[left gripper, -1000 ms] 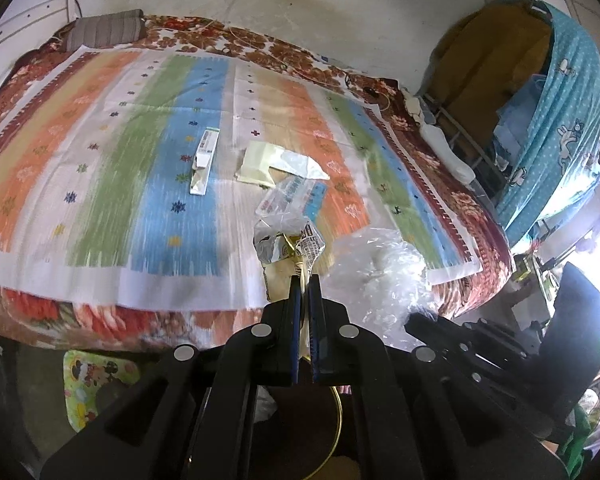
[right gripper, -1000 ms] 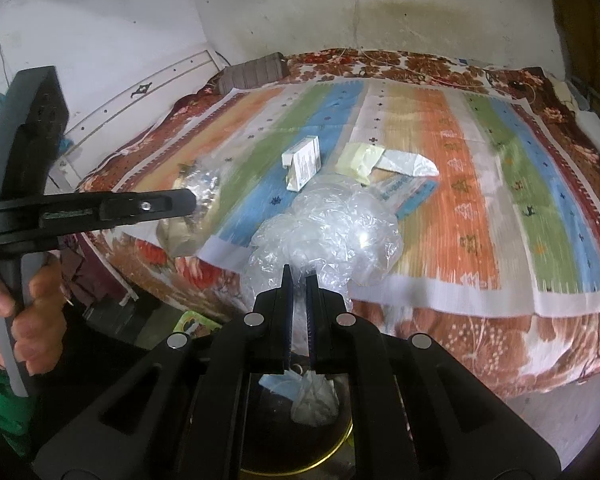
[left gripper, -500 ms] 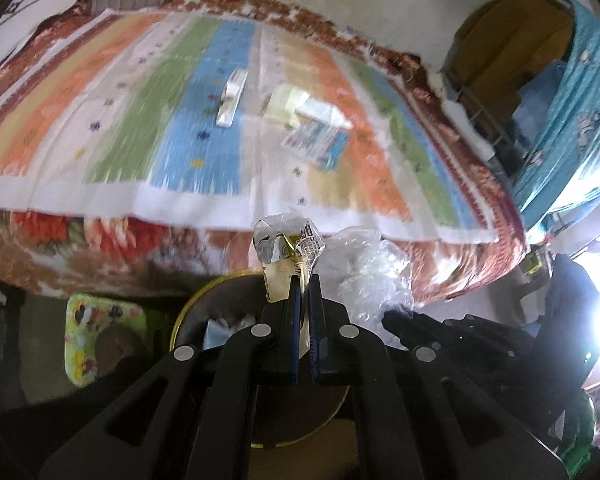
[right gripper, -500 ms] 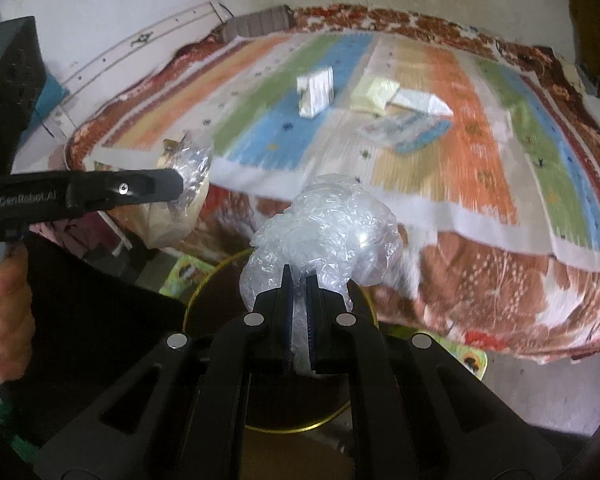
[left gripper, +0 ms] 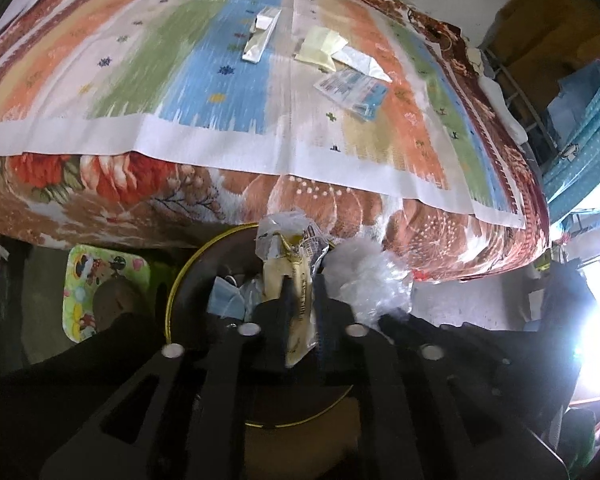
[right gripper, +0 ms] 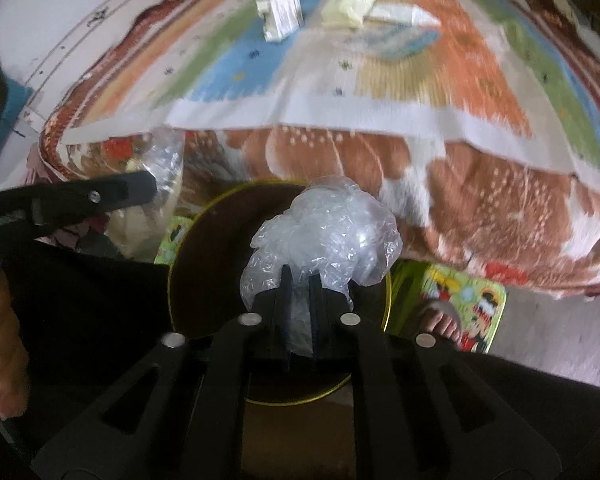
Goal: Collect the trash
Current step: 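Carry both tools back over the bin holding wrapper and bubble wrap, then open both tools to drop the wrapper and bubble wrap into the bin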
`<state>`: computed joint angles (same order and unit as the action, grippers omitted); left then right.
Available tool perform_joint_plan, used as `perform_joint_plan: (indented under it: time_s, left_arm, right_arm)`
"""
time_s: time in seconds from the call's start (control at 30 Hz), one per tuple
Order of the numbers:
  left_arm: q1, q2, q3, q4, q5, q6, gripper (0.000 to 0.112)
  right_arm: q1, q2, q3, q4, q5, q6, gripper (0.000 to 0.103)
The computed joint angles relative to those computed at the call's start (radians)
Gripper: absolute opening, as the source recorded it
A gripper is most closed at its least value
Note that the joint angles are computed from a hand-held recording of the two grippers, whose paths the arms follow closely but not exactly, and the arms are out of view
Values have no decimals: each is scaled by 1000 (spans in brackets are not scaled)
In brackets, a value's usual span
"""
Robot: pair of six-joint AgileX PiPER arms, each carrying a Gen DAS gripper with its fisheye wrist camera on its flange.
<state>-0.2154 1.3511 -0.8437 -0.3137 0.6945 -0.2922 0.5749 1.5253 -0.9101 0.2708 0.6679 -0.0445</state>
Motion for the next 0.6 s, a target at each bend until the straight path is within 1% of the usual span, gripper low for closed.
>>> perform_joint_plan:
  time_s: [0.03,0.07,0.1,0.13,0.17,0.23,0.3,0.33,0.47,0.53,0.6]
  left_arm:
    - [1,4,0,1,-2,-5,30]
    - [-4,3,-4,43,-5,-49,41]
    - [-8,-2,-4,75,-7,-83,43]
    - [-3,-6,-3,86,-9,-97,43]
    - [12,-10,-1,64,-9,-83,45]
    - [35,-21,6,23,-6,-48,47]
    - [46,-32,8,11,-8,-39,52]
    - [51,-38,9,7,-10,-36,53]
    - [73,-33,-22,31,2,-39,58]
    - [80,-22,-47,43,4,-29,61]
    - [61,-21,-75,120,-6,-74,71]
  right_arm:
    - [-9,15,-4,15,4,-2,32]
    - [-18,26,-7,24,7,2,39]
    - [-26,31,-9,32,7,2,46]
    - [-37,35,-10,47,9,-1,46]
    - [-43,33,-9,53,8,0,46]
    - [-37,18,-2,47,-8,7,52]
    - [-31,-7,4,40,-17,8,56]
    - [-36,-17,8,57,-19,-5,58]
    - [-102,-25,0,164,-2,-86,61]
    - [-123,-15,-23,168,8,-89,64]
    - [-119,-8,-48,142,9,-71,64]
